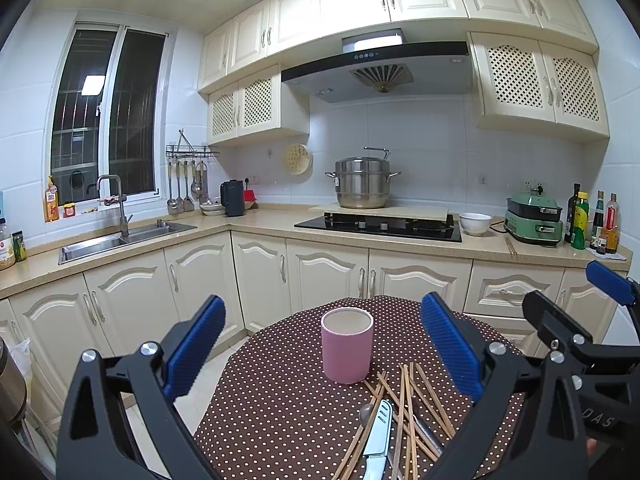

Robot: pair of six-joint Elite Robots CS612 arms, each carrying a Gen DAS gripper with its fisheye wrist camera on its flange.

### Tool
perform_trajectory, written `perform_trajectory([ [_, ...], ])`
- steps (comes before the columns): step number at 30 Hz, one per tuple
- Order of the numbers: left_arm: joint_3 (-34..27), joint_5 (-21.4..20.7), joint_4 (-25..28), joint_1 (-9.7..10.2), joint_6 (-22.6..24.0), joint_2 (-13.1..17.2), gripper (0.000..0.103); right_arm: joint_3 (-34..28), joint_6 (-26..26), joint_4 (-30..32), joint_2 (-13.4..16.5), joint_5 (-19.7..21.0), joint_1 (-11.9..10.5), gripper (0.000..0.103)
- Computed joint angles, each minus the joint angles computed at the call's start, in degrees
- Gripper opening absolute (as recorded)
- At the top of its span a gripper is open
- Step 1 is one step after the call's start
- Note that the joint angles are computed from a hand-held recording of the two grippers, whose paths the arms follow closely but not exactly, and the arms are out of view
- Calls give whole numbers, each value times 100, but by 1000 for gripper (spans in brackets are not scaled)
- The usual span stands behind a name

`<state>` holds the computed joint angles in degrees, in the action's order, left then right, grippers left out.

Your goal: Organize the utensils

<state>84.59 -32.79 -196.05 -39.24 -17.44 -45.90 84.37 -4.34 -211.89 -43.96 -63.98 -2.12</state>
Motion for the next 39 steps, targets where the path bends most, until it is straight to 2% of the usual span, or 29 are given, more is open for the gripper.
perform_trajectory([
  [23, 119, 5, 86, 2, -159, -78, 96, 97, -96, 127, -101, -83, 46, 97],
  [32, 216, -24, 420, 4, -438, -190, 96, 163, -202, 319, -186, -71, 71, 97],
  [37, 301, -274, 709, 50, -628, -269, 96, 149, -285, 712, -217, 172, 48, 97],
  [39, 317, -689, 932, 136, -661, -319, 96, 81, -372, 1173, -226, 388, 17, 97],
])
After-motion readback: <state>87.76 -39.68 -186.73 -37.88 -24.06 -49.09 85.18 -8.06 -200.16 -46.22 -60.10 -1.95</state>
